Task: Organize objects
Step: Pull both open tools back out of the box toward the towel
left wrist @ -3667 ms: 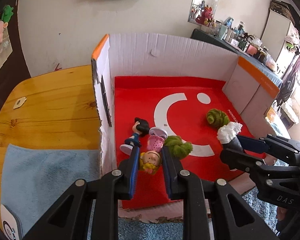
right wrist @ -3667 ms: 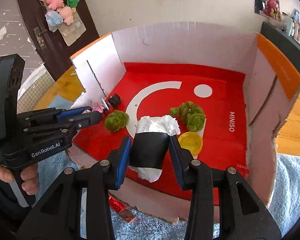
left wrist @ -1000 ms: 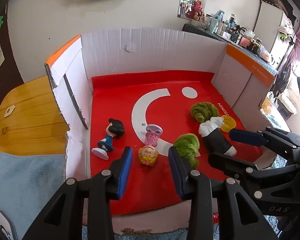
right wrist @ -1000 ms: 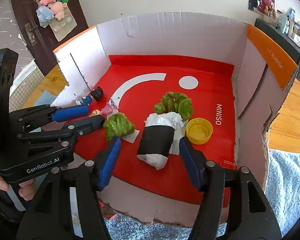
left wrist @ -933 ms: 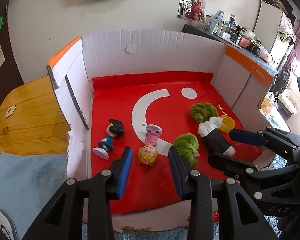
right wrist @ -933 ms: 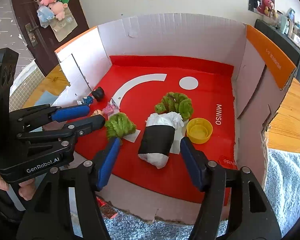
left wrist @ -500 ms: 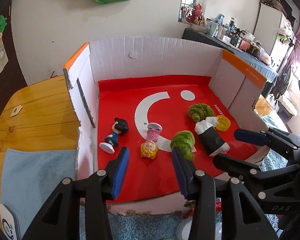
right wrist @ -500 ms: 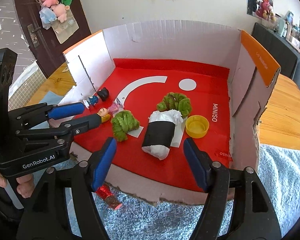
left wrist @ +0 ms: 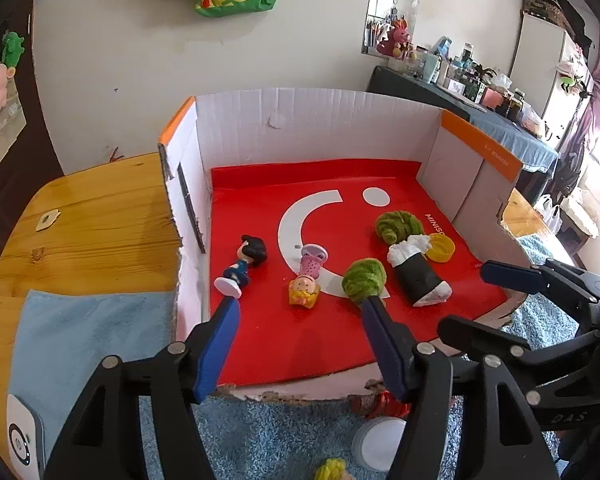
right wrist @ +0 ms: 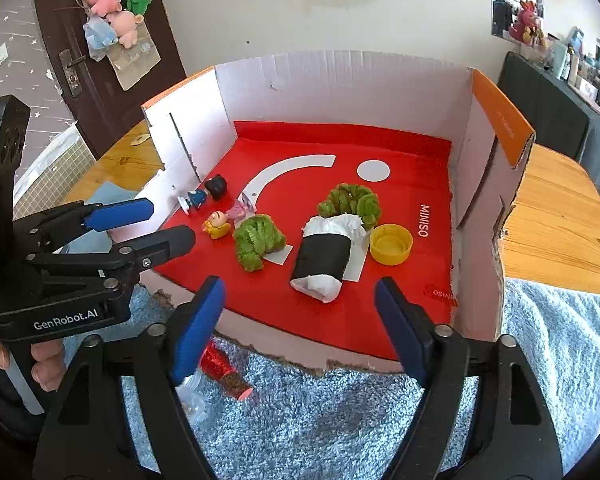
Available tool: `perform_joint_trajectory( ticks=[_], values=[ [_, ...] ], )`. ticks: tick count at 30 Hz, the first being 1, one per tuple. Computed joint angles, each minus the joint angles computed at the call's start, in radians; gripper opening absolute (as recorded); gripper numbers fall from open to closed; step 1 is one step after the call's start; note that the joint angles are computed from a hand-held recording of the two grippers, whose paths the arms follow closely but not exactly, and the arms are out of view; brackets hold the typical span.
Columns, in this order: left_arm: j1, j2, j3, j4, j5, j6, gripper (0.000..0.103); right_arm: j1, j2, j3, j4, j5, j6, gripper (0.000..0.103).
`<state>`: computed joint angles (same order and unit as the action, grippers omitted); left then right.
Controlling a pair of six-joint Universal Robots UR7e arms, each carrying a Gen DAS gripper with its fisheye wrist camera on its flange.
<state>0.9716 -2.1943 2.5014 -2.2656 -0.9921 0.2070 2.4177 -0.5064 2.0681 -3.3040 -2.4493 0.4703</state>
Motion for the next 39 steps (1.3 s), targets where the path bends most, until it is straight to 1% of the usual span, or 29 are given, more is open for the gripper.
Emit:
perform_joint_trajectory(
  ticks=[2, 5, 7, 10, 11, 13, 14, 19, 23, 26, 39],
  values=[
    [-0.004, -0.012, 0.001, 0.007, 0.004, -0.004, 0.076, 0.006, -0.001, 0.000, 0.005, -0.002, 0.003, 0.081],
    [-0.018, -0.038, 0.007, 0.016, 0.019, -0.009, 0.080, 0.015, -0.001, -0.001, 0.014, -0.007, 0.007, 0.086],
    [-0.027, -0.055, 0.008, 0.029, 0.030, -0.012, 0.081, 0.022, -0.002, -0.003, 0.025, -0.015, 0.012, 0.086],
    [-0.039, -0.078, 0.010, 0.045, 0.039, -0.020, 0.087, 0.030, -0.003, -0.005, 0.038, -0.020, 0.018, 0.087],
    [-0.041, -0.083, 0.010, 0.049, 0.040, -0.021, 0.088, 0.033, -0.003, -0.004, 0.039, -0.020, 0.020, 0.087],
    [-0.043, -0.095, 0.007, 0.063, 0.039, -0.025, 0.088, 0.039, -0.002, -0.005, 0.043, -0.022, 0.023, 0.092],
    [-0.045, -0.102, 0.006, 0.072, 0.039, -0.026, 0.088, 0.043, -0.001, -0.006, 0.046, -0.024, 0.024, 0.092],
    [-0.051, -0.123, 0.007, 0.092, 0.040, -0.032, 0.094, 0.060, -0.002, -0.009, 0.068, -0.035, 0.036, 0.093],
    [-0.063, -0.151, 0.004, 0.124, 0.044, -0.046, 0.095, 0.072, -0.003, -0.006, 0.075, -0.040, 0.047, 0.093],
    [-0.070, -0.169, 0.000, 0.146, 0.048, -0.058, 0.098, 0.082, -0.004, -0.004, 0.075, -0.043, 0.052, 0.093],
    [-0.089, -0.232, -0.011, 0.230, 0.054, -0.094, 0.098, 0.114, -0.004, 0.002, 0.106, -0.038, 0.090, 0.094]
  ],
)
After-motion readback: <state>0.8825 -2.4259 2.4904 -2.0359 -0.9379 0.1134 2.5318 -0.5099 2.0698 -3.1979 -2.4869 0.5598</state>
